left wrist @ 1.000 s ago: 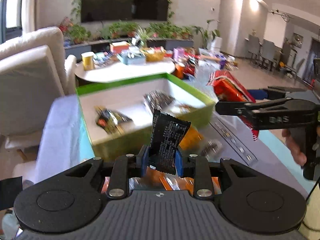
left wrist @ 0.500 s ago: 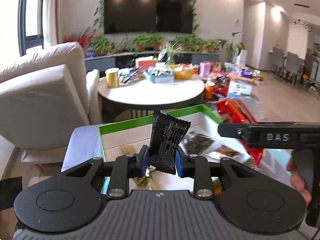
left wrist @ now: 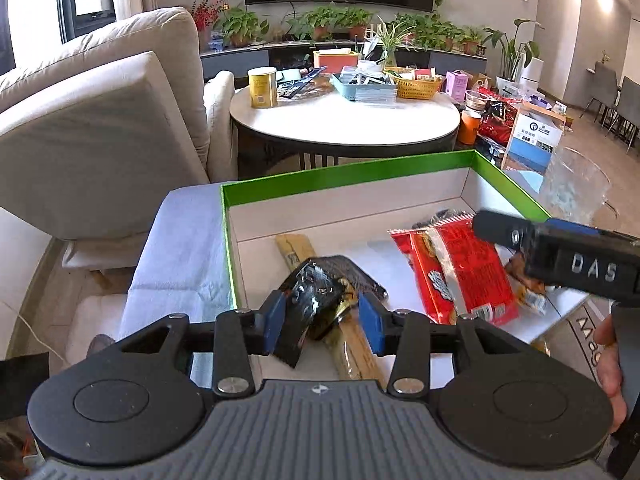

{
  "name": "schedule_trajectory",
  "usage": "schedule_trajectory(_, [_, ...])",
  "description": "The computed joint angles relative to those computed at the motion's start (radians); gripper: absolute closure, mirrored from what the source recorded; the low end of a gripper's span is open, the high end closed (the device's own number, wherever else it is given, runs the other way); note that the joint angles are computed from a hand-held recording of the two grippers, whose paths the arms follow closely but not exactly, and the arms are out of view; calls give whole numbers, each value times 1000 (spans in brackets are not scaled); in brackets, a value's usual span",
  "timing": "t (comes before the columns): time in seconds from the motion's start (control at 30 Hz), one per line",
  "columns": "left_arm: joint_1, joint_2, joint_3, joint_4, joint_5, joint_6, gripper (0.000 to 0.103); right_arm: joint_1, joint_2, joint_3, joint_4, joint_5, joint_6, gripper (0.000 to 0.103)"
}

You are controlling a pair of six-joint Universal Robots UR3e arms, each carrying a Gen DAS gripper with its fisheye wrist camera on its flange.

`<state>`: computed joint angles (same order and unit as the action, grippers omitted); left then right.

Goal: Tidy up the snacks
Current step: 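Release the red chip bag into the box while the left gripper drops the black snack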

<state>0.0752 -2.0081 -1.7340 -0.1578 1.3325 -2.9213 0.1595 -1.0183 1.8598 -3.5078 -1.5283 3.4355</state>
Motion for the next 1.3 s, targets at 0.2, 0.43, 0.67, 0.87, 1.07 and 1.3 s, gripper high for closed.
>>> schedule_trajectory(0.2, [49,111,-142,33,-56,8,63,-30,-95,134,-15,89,-44,23])
schedule_trajectory(0.43, [108,275,-356,96,-108,61,60,-18,-210,309,-97,96,-90,23])
schedule_trajectory(0.67, [190,435,-568,128,-138,122,59,-18,-306,464,-152,138,-154,23])
schedule_trajectory(0.87, [289,500,-692,137,-146,172,59,2,-358,559,-180,174,-223,23])
schedule_trajectory(1.07, [367,444,-684,133,-152,141,59,17,-374,583,-121,411,-390,23])
schedule_trajectory(1.3, [382,408,-702,179,-191,148,59,234,-189,374,-45,309,-624,23])
